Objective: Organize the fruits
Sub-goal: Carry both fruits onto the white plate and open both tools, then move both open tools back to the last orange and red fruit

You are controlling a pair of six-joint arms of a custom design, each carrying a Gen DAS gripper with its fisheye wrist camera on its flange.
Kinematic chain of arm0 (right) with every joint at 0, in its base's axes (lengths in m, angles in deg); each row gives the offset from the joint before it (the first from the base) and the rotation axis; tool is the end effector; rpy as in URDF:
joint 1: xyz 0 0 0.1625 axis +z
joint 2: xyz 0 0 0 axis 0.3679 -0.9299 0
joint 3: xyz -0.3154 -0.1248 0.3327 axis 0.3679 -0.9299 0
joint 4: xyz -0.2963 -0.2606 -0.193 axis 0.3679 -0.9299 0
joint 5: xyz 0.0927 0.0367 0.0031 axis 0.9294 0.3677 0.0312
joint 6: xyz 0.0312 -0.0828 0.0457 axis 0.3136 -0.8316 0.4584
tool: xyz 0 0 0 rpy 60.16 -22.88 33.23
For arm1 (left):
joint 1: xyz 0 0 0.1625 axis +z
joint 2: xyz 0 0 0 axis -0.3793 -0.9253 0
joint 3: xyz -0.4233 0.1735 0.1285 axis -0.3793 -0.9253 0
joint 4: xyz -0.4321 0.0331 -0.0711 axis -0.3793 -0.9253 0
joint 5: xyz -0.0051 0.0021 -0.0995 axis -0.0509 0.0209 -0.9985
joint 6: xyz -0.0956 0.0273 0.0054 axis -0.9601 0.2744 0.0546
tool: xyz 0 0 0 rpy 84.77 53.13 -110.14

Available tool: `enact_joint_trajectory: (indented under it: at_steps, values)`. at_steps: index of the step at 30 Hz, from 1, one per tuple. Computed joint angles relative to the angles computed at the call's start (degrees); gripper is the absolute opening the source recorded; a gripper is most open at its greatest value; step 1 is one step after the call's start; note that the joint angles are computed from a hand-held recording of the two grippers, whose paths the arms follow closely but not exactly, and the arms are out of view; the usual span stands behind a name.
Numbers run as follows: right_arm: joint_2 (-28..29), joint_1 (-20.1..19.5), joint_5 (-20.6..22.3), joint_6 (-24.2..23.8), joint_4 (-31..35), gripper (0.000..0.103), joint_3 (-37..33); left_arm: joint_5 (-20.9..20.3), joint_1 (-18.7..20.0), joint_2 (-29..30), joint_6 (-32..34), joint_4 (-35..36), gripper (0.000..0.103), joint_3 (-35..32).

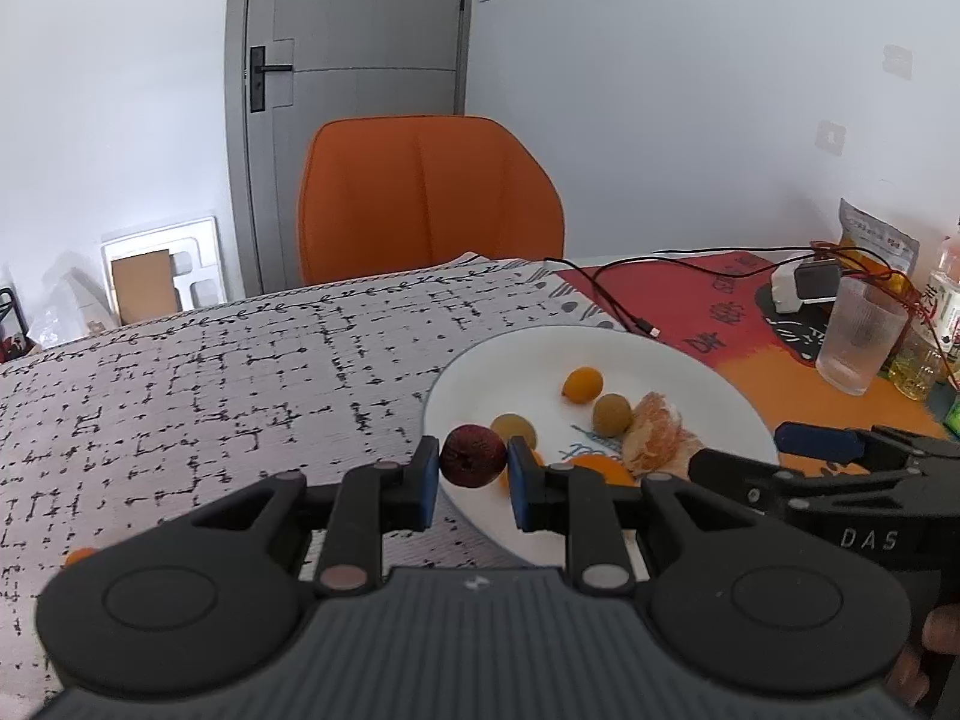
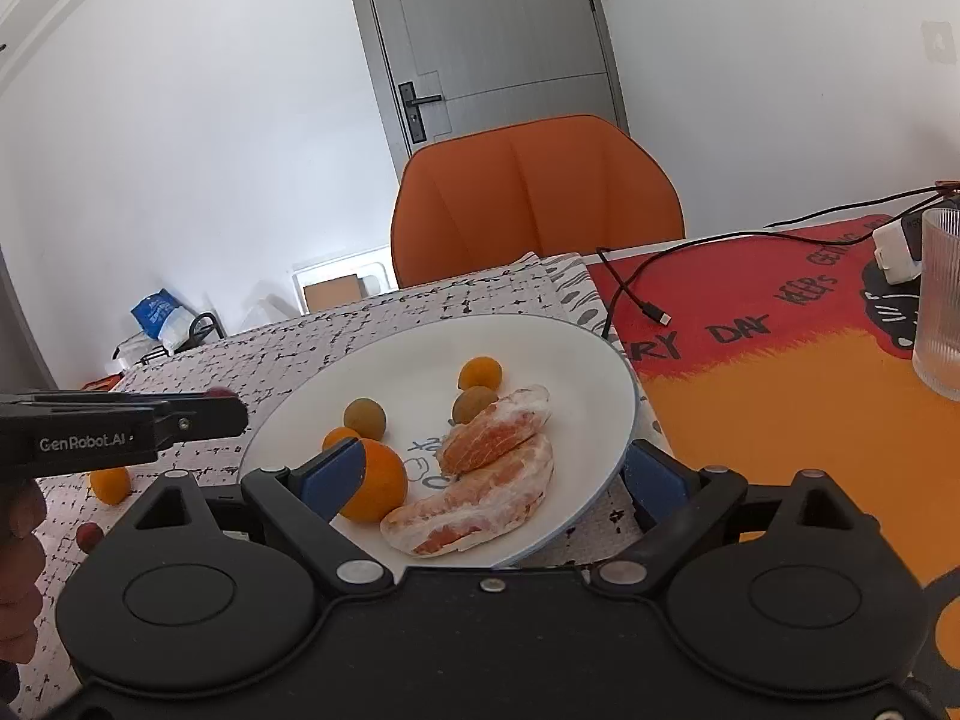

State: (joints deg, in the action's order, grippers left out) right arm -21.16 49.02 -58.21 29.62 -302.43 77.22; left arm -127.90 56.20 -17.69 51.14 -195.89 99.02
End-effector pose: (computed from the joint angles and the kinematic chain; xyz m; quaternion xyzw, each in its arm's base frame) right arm 0.0082 -0.4014 0.2268 0.1460 -0.8323 0.4871 0.2207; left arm -0.3085 -0.4539 -0.0095 0.3255 0.8383 -0.3758 0.2238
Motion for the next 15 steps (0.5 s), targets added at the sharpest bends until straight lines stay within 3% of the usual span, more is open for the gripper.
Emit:
enact_joint_trajectory:
  at_steps: [4,10,15]
  values:
    - [-0.2,0.0,0.1,0.6,0.0,0.094,0.1,0.6,-0.5,0.1,1.4,-1.4,0.027,0.2]
    - [-0.1,0.2,0.1,0.8,0.1,0.094,0.4,2.5,-0.3,-1.4,-1.9,0.5,0.029,1.4]
    - [0.2,1.0,-0.1,0.9,-0.3,0.096,0.6,4.7,-0.7,-2.0,-2.1,-0.5,0.053,2.8]
